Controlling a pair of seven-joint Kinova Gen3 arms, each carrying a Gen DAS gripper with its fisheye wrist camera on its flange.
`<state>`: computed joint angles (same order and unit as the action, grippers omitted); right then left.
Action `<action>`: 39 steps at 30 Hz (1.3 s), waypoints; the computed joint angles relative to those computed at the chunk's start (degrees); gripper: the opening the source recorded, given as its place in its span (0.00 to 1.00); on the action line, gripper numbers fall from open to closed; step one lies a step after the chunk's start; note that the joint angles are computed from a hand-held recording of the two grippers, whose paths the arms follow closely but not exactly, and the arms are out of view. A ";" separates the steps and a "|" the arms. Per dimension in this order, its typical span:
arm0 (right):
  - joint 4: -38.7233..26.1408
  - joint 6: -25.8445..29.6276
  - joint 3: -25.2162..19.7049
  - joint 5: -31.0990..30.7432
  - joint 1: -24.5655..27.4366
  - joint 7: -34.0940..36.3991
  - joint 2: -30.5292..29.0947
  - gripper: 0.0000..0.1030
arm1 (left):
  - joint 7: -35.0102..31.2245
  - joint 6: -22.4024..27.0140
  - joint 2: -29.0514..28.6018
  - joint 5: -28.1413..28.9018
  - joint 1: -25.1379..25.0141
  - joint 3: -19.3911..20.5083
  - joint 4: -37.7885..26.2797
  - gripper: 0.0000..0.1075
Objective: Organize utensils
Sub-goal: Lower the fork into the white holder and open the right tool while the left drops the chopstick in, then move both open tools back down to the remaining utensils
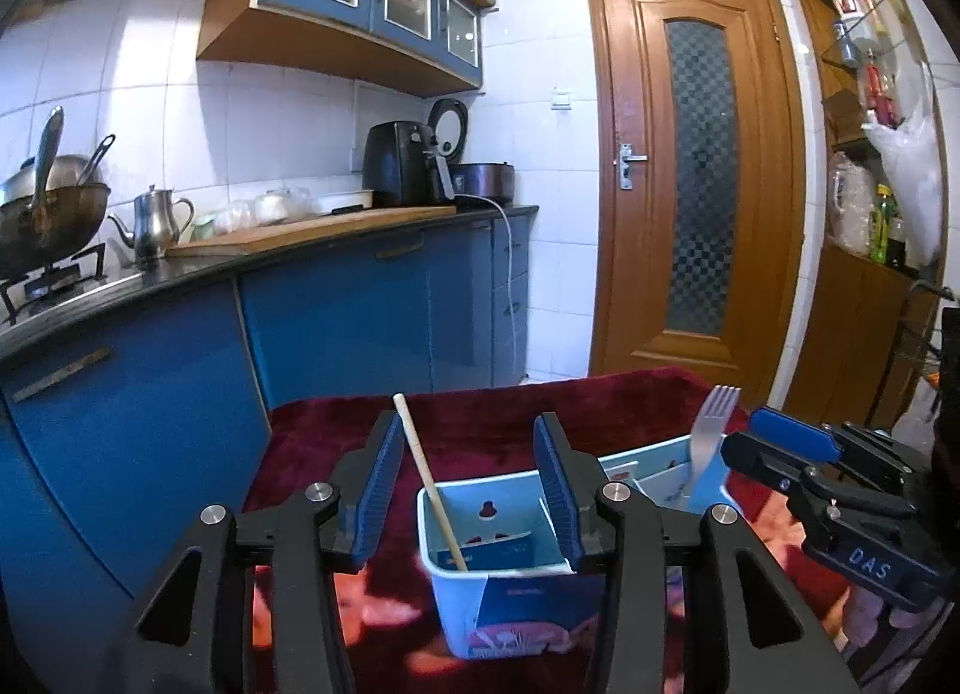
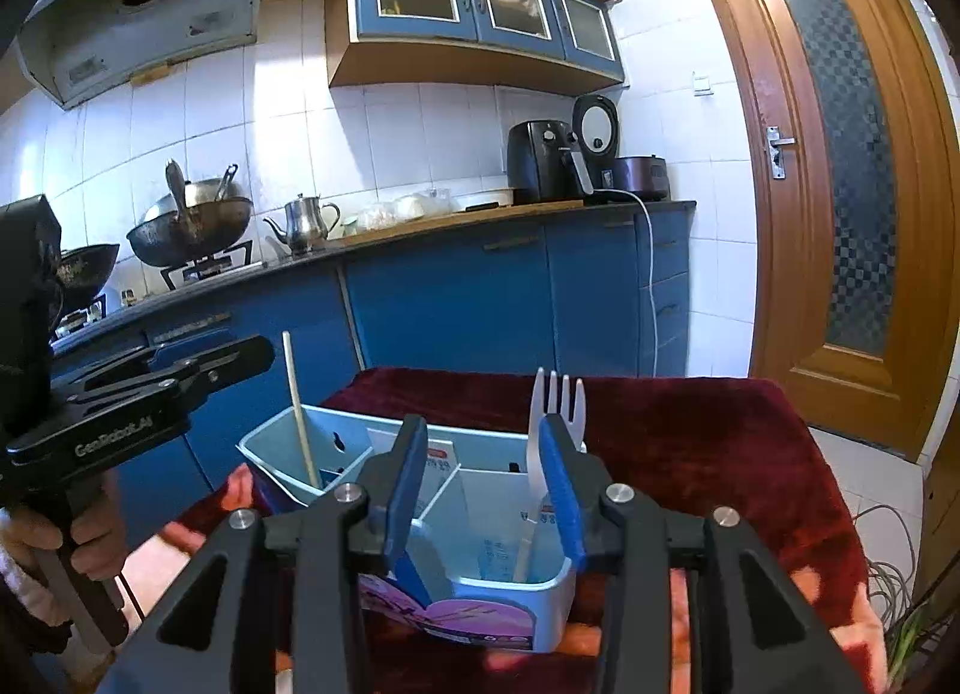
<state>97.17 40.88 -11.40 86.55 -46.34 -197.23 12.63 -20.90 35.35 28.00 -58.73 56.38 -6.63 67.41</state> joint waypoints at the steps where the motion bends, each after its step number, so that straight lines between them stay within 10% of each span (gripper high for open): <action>1: -0.03 0.41 -0.16 -0.31 -0.24 -0.01 -0.28 0.41 | -0.76 0.54 -0.46 0.77 -0.26 0.53 0.05 0.43; 19: -4.45 14.10 -4.05 -15.59 -6.86 11.61 -3.79 0.41 | -9.11 14.21 -9.72 7.07 -3.20 10.36 6.30 0.43; 39: -10.50 16.55 -2.08 -45.34 -6.26 32.36 0.09 0.41 | -23.43 20.21 -5.92 30.23 -11.76 14.40 5.78 0.43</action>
